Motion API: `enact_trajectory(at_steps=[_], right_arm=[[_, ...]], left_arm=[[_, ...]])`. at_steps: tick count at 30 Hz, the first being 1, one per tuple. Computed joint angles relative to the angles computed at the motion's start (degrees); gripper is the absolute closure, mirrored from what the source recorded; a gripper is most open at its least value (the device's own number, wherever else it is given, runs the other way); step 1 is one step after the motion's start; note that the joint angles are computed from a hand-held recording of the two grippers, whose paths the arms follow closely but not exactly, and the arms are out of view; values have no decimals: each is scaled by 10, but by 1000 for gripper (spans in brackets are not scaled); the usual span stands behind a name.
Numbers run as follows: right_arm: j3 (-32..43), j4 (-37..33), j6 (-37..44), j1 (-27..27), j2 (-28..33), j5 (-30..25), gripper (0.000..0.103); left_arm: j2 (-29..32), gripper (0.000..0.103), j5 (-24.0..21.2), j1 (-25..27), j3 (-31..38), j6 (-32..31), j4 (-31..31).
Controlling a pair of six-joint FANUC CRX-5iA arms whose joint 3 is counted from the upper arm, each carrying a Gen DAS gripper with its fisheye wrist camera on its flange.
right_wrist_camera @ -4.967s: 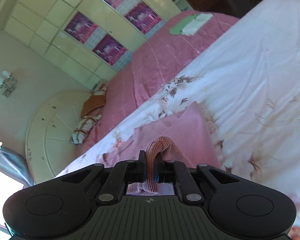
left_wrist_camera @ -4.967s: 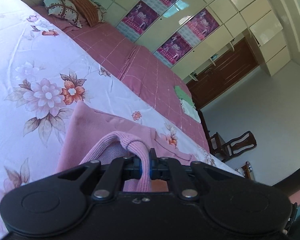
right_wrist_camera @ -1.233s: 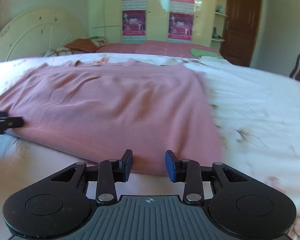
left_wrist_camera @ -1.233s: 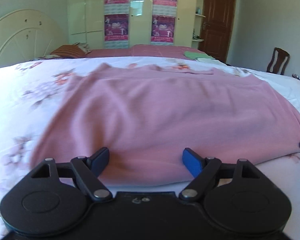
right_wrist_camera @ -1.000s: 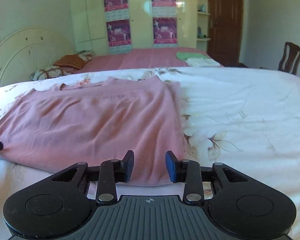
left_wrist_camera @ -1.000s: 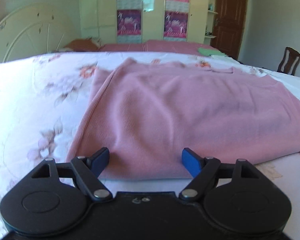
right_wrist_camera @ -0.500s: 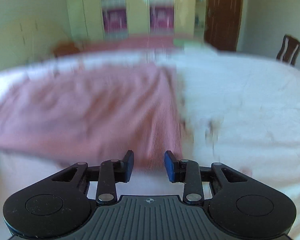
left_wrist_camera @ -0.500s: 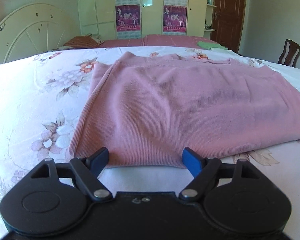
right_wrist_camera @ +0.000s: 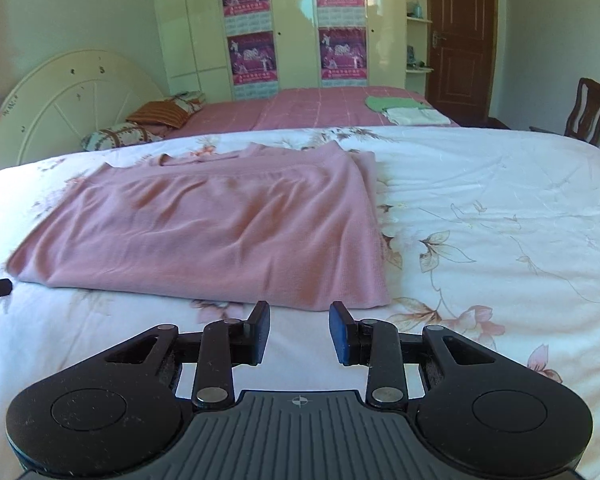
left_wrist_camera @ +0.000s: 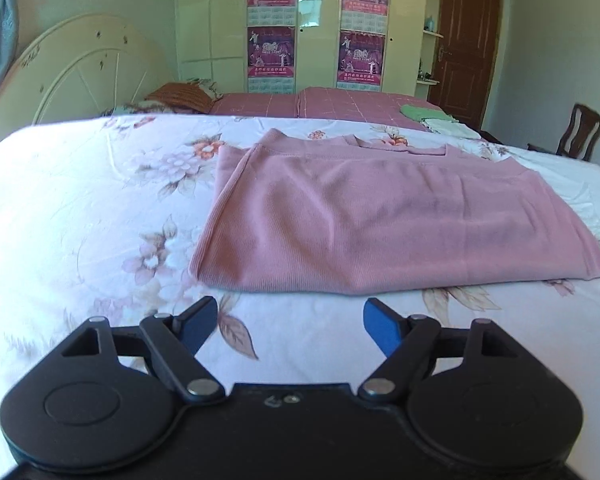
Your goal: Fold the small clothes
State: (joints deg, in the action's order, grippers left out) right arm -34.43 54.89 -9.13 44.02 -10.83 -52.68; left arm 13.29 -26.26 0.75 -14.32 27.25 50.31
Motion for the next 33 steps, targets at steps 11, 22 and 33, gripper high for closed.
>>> enact_trajectory(at_steps=[11,22,33], right_arm=[[30,26,17,12,17,38,70],[113,57,-5,-84,129,130,70],[168,45,29,-115,188,164,70]], left_arm=[[88,51,-148,45,6,148,222],[172,52,-85,-27,57,82,480],[165,67,-116,-14,41,147,447]])
